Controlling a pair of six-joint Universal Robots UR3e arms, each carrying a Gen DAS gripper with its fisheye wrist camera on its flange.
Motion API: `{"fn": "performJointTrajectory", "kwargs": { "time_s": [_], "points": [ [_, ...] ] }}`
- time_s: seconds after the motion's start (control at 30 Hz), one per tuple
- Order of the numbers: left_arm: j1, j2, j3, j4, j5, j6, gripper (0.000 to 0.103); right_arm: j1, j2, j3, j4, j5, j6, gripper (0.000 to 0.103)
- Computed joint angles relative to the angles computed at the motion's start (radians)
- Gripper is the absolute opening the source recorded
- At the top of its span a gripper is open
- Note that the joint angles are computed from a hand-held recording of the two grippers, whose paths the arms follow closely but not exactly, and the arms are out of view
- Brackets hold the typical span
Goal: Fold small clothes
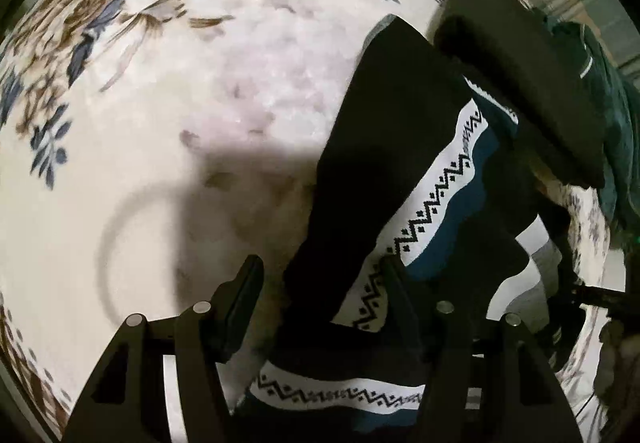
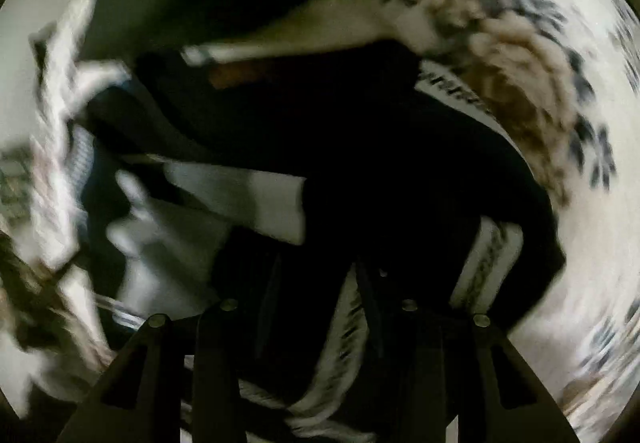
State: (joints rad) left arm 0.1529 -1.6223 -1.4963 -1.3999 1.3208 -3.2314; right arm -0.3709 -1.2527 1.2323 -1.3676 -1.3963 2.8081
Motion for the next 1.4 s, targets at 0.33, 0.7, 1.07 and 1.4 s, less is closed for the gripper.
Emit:
{"fn": "performJointTrajectory", "kwargs": {
  "time_s": [0.33, 0.7, 1.07, 1.4],
  "points": [
    [0.033, 0.013, -0.045, 0.019, -0.028, 0.028, 0.061, -0.083, -0.142, 0.159, -0.231, 0.01, 0.132, 0.002],
    [-0.054, 0.122, 0.051, 0.028, 0.101, 0.151, 0.061, -0.622, -0.213, -0.125, 0.403, 0.213, -0.022, 0.043],
    [-0.335, 0.18, 0.075, -0.026, 0.381, -0.095, 0.103, -0.667, 0.042, -0.047, 0.259, 0.281, -0.022, 0.058],
    [-0.834, 0.114, 0.224, -0.418, 0.625, -0.663, 0.103, -0.605, 0.207, -0.238, 0.205, 0.267, -0.131, 0.006]
  ]
}}
